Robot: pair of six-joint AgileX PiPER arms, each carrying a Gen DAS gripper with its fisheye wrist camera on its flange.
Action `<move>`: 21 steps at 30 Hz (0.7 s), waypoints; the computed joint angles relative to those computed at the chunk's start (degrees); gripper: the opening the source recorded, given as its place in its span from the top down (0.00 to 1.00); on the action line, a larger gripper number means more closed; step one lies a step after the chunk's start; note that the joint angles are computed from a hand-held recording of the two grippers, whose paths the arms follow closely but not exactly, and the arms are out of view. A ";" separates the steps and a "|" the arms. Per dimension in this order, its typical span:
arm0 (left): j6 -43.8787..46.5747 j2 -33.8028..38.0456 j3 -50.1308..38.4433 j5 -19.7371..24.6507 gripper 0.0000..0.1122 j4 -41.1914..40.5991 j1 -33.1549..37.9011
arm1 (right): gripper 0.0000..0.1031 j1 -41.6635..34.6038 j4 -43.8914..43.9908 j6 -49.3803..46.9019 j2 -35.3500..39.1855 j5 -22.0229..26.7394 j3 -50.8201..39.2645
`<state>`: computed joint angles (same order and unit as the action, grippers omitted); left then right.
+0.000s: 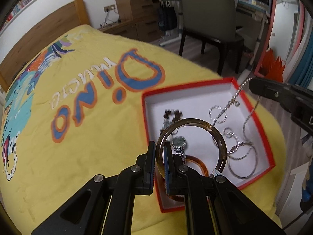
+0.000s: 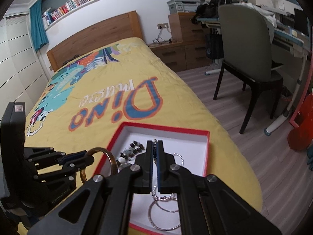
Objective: Organize jewelry
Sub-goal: 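Carry the bangle and chain into the red box and open both grippers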
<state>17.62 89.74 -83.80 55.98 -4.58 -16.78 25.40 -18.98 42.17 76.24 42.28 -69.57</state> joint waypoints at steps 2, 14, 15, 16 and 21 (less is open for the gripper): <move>-0.85 0.67 1.21 -0.87 0.93 1.17 -0.71 | 0.98 -1.00 0.78 -0.25 0.41 -1.03 1.91; -3.53 1.88 5.49 -3.10 0.93 4.76 -2.85 | 0.94 -4.62 5.00 -3.19 0.09 -2.49 10.53; -3.78 1.84 5.74 -3.05 0.92 4.83 -2.87 | 0.94 -4.43 5.25 -3.39 0.08 -2.30 10.75; -3.94 1.65 6.02 -3.01 0.92 4.81 -2.91 | 0.94 -4.20 5.14 -3.23 0.05 -2.08 10.84; -3.91 -0.39 7.51 -3.28 0.82 3.87 -2.53 | 0.88 -2.41 4.55 -1.81 -0.34 0.18 11.09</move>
<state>13.71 89.35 -76.29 52.69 -0.71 -19.31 22.99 -14.43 40.37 75.90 42.46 -58.48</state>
